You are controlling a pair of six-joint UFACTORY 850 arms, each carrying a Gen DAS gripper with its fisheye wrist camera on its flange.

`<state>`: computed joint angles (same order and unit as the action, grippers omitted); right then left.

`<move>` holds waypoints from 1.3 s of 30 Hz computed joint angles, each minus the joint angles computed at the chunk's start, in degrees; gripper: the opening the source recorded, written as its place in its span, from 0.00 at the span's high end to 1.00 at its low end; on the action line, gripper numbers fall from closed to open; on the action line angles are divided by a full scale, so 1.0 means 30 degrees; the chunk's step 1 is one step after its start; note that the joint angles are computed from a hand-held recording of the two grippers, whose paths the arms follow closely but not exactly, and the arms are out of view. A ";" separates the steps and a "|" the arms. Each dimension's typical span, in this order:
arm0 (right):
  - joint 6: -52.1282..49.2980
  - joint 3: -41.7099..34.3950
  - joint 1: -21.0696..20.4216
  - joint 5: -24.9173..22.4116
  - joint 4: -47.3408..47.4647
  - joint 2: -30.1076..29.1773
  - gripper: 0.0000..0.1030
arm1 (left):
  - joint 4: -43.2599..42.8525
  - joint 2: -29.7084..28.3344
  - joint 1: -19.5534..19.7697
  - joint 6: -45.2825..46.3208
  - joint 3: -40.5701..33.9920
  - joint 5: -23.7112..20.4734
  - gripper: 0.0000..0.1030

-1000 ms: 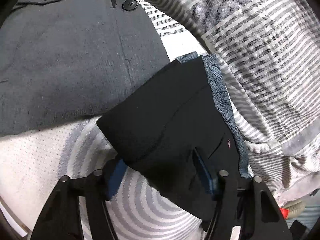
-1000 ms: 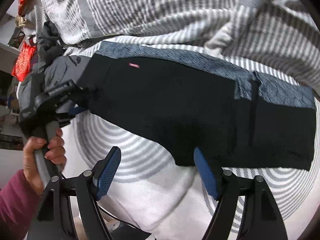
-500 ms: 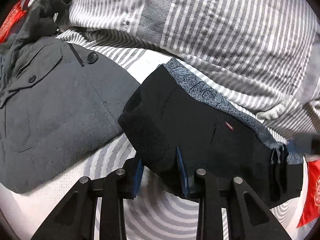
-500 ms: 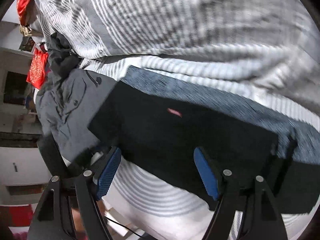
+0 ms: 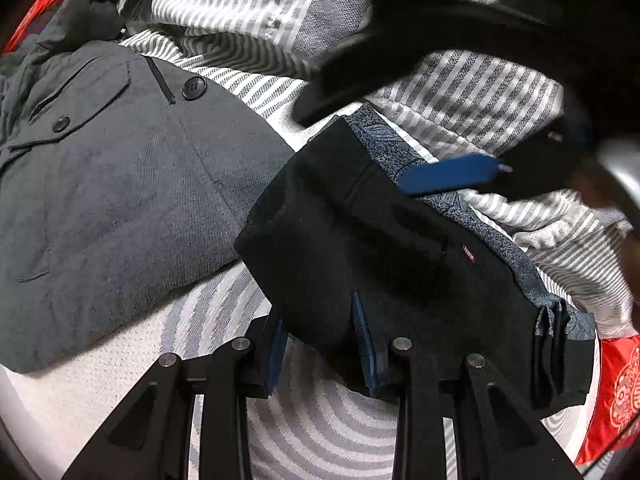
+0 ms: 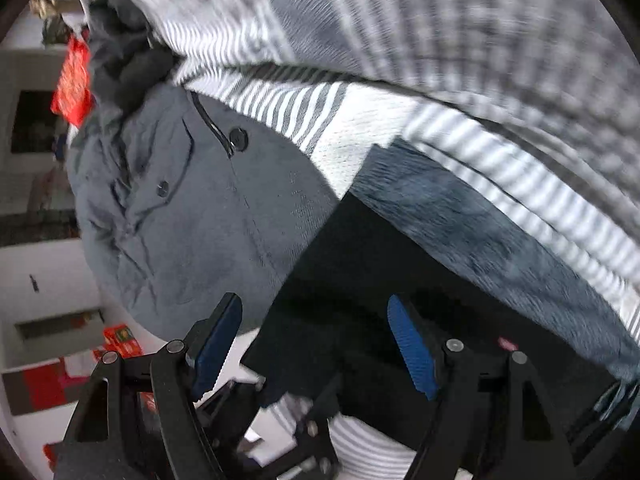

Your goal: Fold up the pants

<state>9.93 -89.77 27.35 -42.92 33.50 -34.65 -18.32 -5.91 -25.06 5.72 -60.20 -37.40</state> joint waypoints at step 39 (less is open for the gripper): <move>-1.6883 2.0148 -0.7250 0.1450 2.2800 1.9698 0.95 | 0.1685 0.1610 -0.8733 0.1743 -0.3608 -0.0102 0.68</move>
